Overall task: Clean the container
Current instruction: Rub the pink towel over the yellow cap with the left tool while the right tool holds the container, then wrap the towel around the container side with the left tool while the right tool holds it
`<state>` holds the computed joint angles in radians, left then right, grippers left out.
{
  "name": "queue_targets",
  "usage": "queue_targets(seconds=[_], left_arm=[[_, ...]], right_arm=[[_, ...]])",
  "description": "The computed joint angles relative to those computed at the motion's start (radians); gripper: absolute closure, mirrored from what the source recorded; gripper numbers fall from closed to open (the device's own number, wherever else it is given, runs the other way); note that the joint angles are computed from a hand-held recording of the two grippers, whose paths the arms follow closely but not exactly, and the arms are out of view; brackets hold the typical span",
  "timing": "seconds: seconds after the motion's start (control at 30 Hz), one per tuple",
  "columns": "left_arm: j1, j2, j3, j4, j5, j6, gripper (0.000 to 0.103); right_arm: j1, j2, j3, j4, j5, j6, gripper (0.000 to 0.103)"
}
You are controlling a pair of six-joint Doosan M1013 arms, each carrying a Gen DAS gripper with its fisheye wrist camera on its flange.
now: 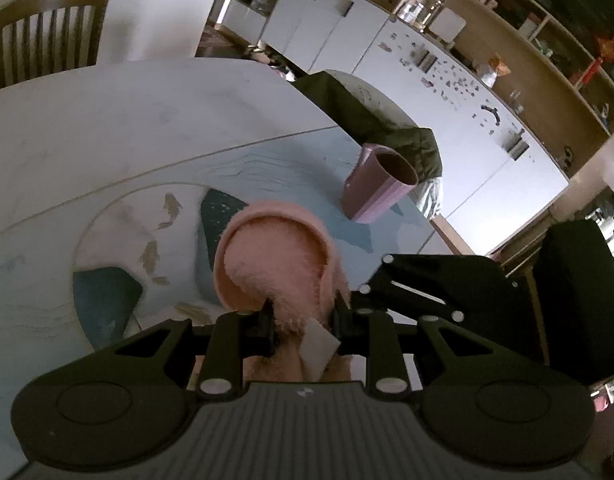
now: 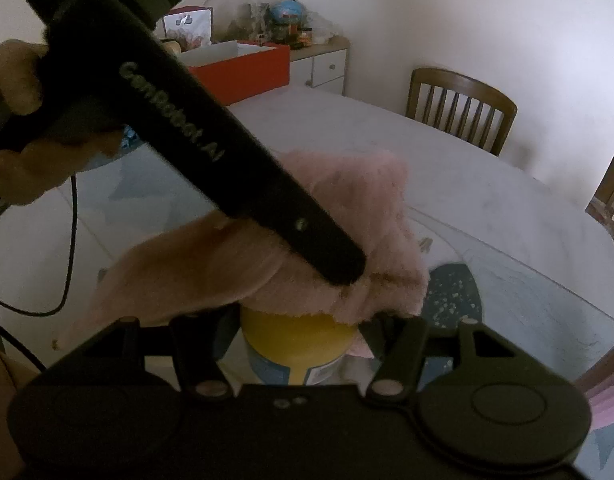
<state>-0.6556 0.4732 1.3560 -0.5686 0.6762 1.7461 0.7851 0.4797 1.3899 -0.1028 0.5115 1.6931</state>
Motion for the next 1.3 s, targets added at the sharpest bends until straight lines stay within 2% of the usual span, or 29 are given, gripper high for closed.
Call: queue_targets(seconds=[0.33,0.47,1.03,1.17,1.3], left_arm=[[0.007,0.008,-0.004,0.034,-0.024,-0.077,0.080],[0.012,0.016,-0.006,0.074,-0.030,-0.148,0.080],[0.024,0.067,0.004,0.117,0.059,-0.214,0.080],[0.019,0.058,0.016,0.147,0.047,-0.245,0.079],[0.019,0.022,0.041,0.132,0.000,-0.238,0.079]], right_arm=[[0.000,-0.004,0.005,0.001,-0.006,0.006,0.041],[-0.003,-0.005,0.004,0.006,-0.005,0.005,0.041],[-0.006,-0.009,0.006,0.027,-0.003,0.013,0.041],[-0.008,-0.004,0.000,0.012,0.000,0.022,0.041],[-0.002,-0.003,-0.001,-0.047,0.011,0.063,0.041]])
